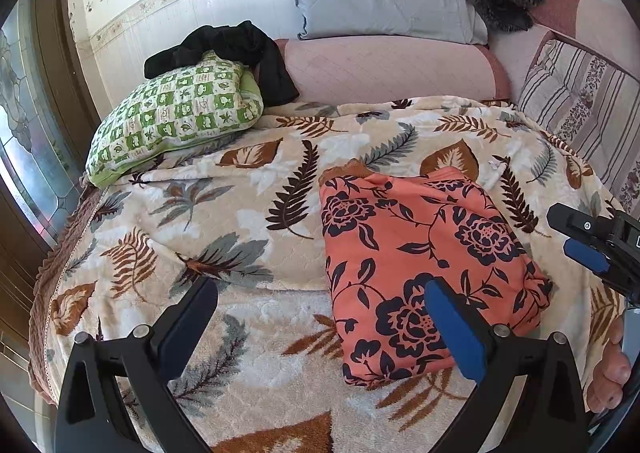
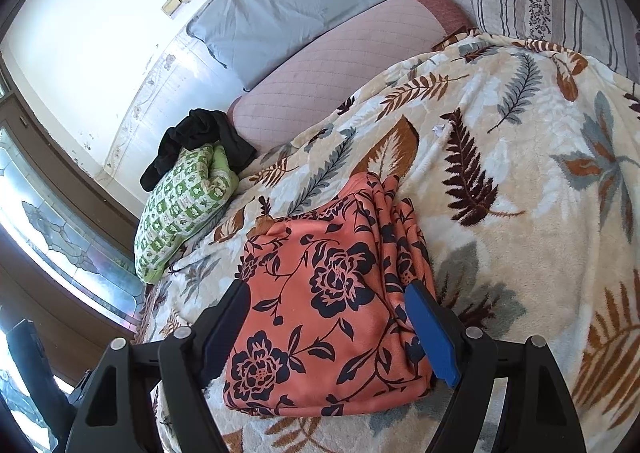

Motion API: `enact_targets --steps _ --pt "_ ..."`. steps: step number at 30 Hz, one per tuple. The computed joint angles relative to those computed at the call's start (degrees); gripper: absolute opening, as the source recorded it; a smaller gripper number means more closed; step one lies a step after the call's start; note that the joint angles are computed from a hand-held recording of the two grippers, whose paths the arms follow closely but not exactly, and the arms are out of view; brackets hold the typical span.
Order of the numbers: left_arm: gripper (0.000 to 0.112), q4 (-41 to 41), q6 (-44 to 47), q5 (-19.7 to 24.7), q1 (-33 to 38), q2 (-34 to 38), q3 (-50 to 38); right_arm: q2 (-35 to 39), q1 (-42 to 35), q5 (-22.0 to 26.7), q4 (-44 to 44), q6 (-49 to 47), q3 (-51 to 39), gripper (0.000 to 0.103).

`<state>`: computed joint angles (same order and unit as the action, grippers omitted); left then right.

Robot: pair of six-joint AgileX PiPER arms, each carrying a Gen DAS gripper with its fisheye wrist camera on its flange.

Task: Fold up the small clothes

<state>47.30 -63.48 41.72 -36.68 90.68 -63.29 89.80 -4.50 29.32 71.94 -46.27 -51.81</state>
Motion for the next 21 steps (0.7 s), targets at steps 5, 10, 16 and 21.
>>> enact_targets --steps 5,10,16,21 --pt "0.103 0.1 0.0 0.0 0.0 0.1 0.0 0.1 0.0 0.1 -0.3 0.3 -0.2 0.082" --pt "0.103 -0.2 0.1 -0.1 0.1 0.3 0.0 0.1 0.6 -0.5 -0.6 1.0 0.3 0.082" --pt "0.103 -1.1 1.4 -1.8 1.5 1.1 0.3 0.4 0.7 -0.7 -1.1 1.4 0.2 0.082" --pt "0.103 -1.8 2.2 -3.5 2.6 2.2 0.3 0.8 1.0 -1.6 -1.9 2.0 0.1 0.082"
